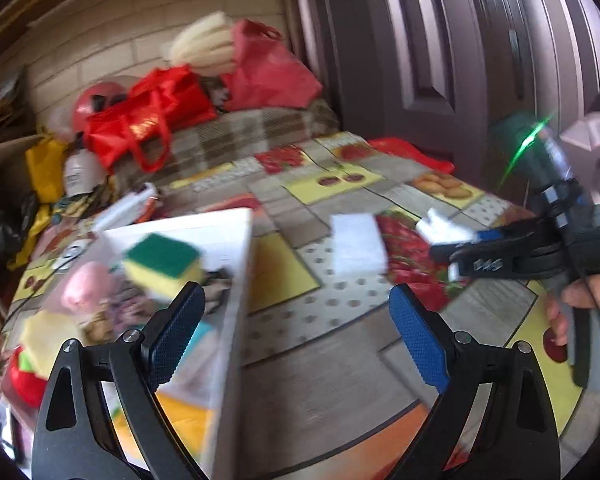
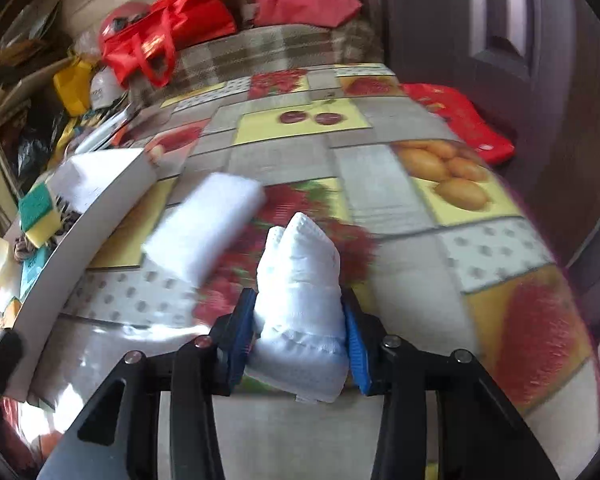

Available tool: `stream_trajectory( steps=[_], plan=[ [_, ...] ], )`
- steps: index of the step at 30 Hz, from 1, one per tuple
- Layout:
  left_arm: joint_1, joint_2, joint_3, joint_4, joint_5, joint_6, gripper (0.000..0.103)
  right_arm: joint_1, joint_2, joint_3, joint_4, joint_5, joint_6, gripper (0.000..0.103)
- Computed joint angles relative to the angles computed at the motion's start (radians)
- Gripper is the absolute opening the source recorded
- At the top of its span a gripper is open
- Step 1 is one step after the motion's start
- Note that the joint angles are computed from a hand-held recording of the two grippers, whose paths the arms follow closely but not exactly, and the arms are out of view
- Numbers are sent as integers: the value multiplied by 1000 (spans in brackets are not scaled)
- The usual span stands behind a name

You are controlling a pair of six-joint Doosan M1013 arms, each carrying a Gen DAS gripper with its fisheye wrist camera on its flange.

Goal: Organize soft objects
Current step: 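Grasp the white foam pad with the left gripper while the right lifts the white cloth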

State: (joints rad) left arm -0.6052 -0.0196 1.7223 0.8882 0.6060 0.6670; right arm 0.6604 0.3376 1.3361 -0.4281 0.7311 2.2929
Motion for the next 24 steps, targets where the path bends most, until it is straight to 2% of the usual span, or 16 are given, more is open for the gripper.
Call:
stream_trajectory(
  steps=[3, 6, 11, 14, 17, 21, 22, 23, 24],
  plan=[
    [12, 53, -64, -147, 15, 123, 94, -25, -36, 49, -87, 6, 142, 42],
    [35, 114, -140, -307, 51, 219, 94, -61, -68, 100, -16, -73, 175, 42],
    [37, 206, -253, -356, 144, 299, 94, -66, -75, 109, 29, -110, 132, 42],
    [38, 261, -323, -419, 218, 392, 94, -77, -79, 115, 81, -138, 109, 42],
    [40, 305, -377, -445, 295, 431, 94, -83, -78, 118, 108, -160, 97, 42],
    [44, 316, -391, -450, 300, 431, 92, -84, -78, 118, 123, -169, 79, 42],
    [46, 314, -390, -458, 296, 435, 77, -83, -77, 117, 121, -167, 78, 42],
    [51, 312, -387, -482, 283, 453, 53, -81, -77, 116, 116, -166, 80, 42],
    [55, 308, -382, -509, 265, 477, 50, -81, -77, 116, 111, -165, 83, 42]
  ],
)
